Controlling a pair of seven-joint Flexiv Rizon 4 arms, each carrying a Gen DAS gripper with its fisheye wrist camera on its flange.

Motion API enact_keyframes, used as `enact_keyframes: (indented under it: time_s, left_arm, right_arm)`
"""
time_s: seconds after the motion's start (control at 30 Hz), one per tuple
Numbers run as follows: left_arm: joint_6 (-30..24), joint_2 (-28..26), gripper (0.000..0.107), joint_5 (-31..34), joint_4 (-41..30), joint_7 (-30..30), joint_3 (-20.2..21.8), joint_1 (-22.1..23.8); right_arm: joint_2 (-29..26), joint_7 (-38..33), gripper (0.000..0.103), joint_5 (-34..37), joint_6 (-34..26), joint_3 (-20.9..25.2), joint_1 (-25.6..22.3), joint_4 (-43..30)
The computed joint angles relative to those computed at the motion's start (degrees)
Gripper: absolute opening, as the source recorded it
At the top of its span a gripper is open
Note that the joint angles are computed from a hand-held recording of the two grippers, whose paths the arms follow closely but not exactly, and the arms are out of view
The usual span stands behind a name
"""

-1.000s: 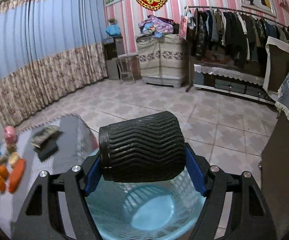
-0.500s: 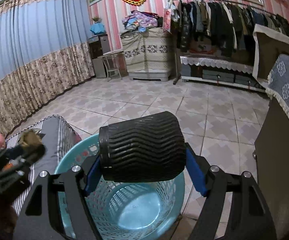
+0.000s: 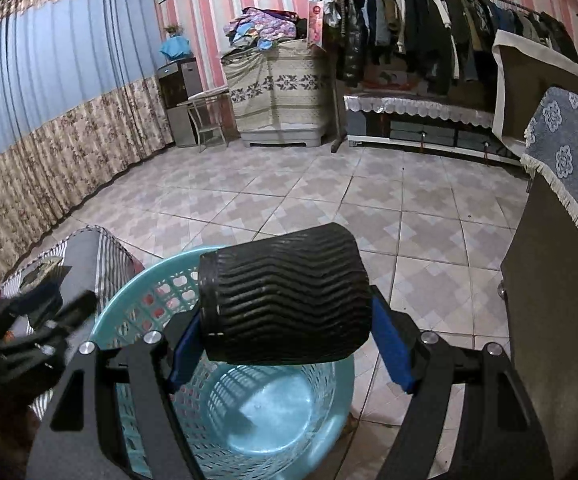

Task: Collect trash
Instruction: 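Open the left tool to drop the tan cloth while the right tool releases the cylinder into the basket, then move both empty tools back over the mattress items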

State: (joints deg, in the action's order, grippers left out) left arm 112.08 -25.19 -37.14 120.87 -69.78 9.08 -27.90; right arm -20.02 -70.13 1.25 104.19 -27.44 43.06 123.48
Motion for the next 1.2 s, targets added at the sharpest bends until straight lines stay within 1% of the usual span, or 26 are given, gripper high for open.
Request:
enact_keyframes:
  time_s: [0.03,0.1,0.2,0.27,0.33,0.37,0.43,0.47,0.53,0.6,0.67,0.7,0.77,0.8,0.83,0.9,1.03,1.2]
  left_arm:
    - [0.74,0.38,0.089,-0.93,0.60,0.22,1.22,-1.04]
    - [2.55,1.19,0.091,-4.43,1.92,1.86,3.63,-3.30]
    - [4.85,2.90,0.094,-8.57,4.03,3.43,3.56,-3.31]
    - [6.49,4.09,0.096,-10.28,5.35,3.85,2.93,-2.55]
    - [8.11,4.66,0.097,-13.08,5.95,5.26,2.60,-2.66]
    - [8.78,5.02,0.097,-13.95,6.33,5.86,2.24,-2.49]
    - [10.19,5.34,0.097,-15.86,6.58,7.04,1.41,-2.19]
    - [10.82,5.62,0.097,-16.39,6.73,7.14,0.85,-1.75]
    - [11.44,6.32,0.097,-16.11,7.28,6.44,-0.69,-0.26]
    - [11.98,6.58,0.097,-17.26,7.31,7.26,-1.94,0.52]
    - [12.94,6.57,0.097,-18.64,7.41,8.76,-3.12,0.91]
    - [13.44,6.46,0.097,-19.26,7.37,9.53,-3.76,1.10]
    - [14.63,6.30,0.097,-20.48,7.46,11.11,-4.93,1.51]
    - [15.05,6.36,0.097,-20.76,7.67,11.46,-5.62,1.88]
    - [15.29,6.42,0.097,-21.20,7.71,11.98,-6.28,2.28]
    - [16.11,6.64,0.097,-21.67,8.32,12.36,-7.65,3.13]
    - [17.21,7.42,0.097,-22.82,9.19,13.20,-9.62,4.26]
    - [19.06,8.67,0.097,-23.30,10.58,13.77,-10.68,4.74]
  right_arm:
    - [0.05,-0.15,0.073,-0.21,0.04,0.46,-0.47,-0.15]
    - [0.14,-0.26,0.073,-0.01,0.13,-0.38,0.63,-0.05]
    - [0.02,-0.32,0.073,0.14,-0.08,-1.45,2.52,-0.19]
    - [-0.07,-0.67,0.073,-0.21,-0.10,-1.23,2.70,-0.15]
    - [-0.34,-0.95,0.073,-0.30,-0.30,-2.56,4.42,-0.05]
    - [-0.42,-0.83,0.073,-0.35,-0.39,-2.02,4.11,-0.20]
    - [-0.59,-0.48,0.073,-1.05,-0.77,1.47,0.89,-1.10]
    - [-0.67,-0.32,0.073,-1.38,-1.01,1.96,0.44,-1.24]
    - [-0.97,0.01,0.074,-1.81,-1.17,0.58,1.88,-0.98]
    - [-1.16,0.16,0.074,-2.09,-1.09,-0.18,2.54,-0.94]
    - [-1.11,0.28,0.088,-2.02,-0.90,-1.25,3.54,-0.63]
    - [-1.13,0.43,0.089,-1.62,-0.59,-2.30,4.48,-0.38]
    - [-0.97,0.37,0.092,-1.56,-0.64,-1.21,3.54,-0.54]
    - [-0.92,0.38,0.093,-1.49,-0.70,-1.22,3.54,-0.50]
    - [-1.03,0.46,0.095,-1.29,-0.76,-2.14,4.36,-0.42]
    - [-1.12,0.54,0.095,-1.27,-1.04,-3.12,5.24,-0.41]
    - [-0.85,0.72,0.095,-1.80,-1.00,-2.10,4.28,-0.70]
    - [-0.43,0.74,0.095,-1.50,-0.24,-1.15,3.64,-0.63]
